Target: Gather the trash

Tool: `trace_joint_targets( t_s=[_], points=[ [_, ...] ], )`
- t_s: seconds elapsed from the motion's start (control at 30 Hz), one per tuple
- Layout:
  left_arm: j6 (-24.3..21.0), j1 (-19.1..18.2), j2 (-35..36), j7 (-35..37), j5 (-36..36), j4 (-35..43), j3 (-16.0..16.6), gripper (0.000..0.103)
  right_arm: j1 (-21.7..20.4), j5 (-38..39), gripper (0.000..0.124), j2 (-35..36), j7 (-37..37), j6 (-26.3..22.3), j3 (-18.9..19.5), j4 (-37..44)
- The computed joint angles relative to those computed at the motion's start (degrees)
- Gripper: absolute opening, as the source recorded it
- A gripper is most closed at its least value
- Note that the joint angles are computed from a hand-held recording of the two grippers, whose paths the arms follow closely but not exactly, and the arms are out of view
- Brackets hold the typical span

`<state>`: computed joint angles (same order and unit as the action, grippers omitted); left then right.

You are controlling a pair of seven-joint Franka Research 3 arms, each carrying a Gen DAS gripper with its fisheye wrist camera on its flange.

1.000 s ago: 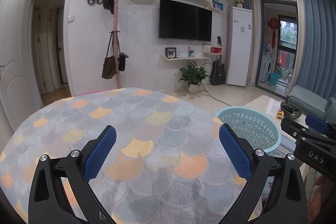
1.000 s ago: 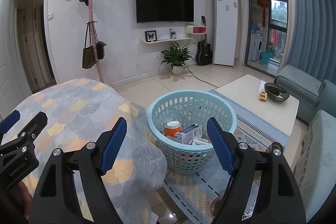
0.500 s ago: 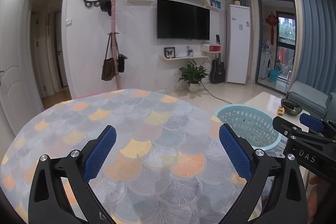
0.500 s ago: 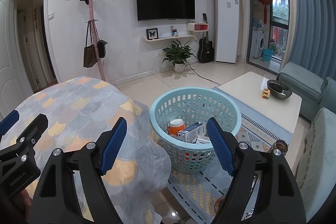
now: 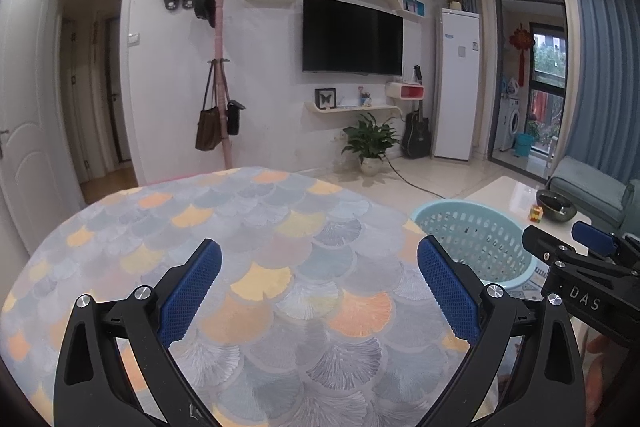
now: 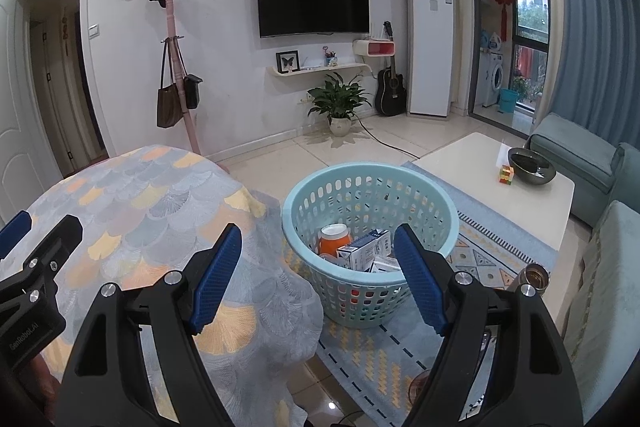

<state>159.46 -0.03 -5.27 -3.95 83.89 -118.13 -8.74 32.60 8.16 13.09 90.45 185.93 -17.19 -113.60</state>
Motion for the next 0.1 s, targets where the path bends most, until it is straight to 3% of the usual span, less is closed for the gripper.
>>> trace_joint_targets(
  t_s=[0.1],
  points=[
    [-0.18,0.02,-0.11,1.79,-2.57,-0.08,0.23,0.095,1.99,-0.45,0.075,-0.09,0.82,-0.49,-2.19,0.01]
  ],
)
